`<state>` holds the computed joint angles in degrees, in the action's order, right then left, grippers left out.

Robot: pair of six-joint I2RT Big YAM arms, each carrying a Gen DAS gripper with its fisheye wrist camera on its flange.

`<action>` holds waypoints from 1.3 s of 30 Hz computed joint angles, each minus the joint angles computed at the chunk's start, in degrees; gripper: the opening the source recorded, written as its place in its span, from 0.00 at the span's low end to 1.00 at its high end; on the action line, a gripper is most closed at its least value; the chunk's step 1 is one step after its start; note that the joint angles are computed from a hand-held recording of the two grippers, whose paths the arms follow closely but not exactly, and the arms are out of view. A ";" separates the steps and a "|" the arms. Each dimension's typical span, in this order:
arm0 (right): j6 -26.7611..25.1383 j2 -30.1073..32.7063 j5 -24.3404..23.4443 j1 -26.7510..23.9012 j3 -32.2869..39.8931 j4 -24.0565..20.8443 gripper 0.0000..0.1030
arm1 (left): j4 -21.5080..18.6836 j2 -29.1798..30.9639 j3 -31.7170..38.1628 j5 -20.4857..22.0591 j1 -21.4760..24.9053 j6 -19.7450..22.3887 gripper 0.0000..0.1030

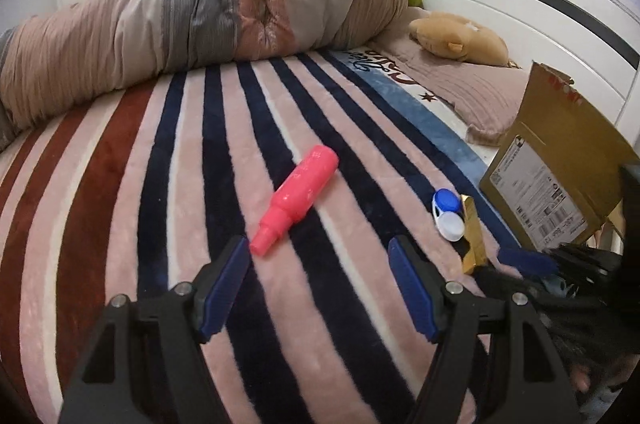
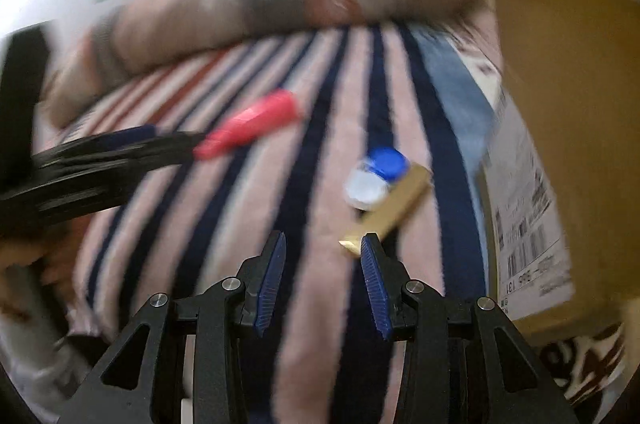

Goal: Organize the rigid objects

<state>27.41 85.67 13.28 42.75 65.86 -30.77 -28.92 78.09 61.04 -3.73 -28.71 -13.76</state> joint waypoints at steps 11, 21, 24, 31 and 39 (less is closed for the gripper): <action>1.11 2.15 -2.35 -2.52 -1.97 4.58 0.20 | -1.22 1.34 0.70 2.62 -0.03 -0.22 0.67; -0.49 3.01 -13.83 0.03 -2.00 10.07 0.19 | -1.91 1.31 0.34 4.35 0.39 -0.42 0.67; -0.78 3.24 -16.51 0.16 -1.48 10.04 0.20 | -2.05 1.44 0.15 5.07 1.04 -0.87 0.67; -3.04 0.65 -5.70 -0.68 -1.75 8.19 0.35 | -3.54 2.86 1.11 5.67 1.41 -1.21 0.67; -10.26 7.92 -7.54 -3.31 5.16 5.48 0.60 | -4.73 3.82 1.50 5.96 2.02 -1.39 0.67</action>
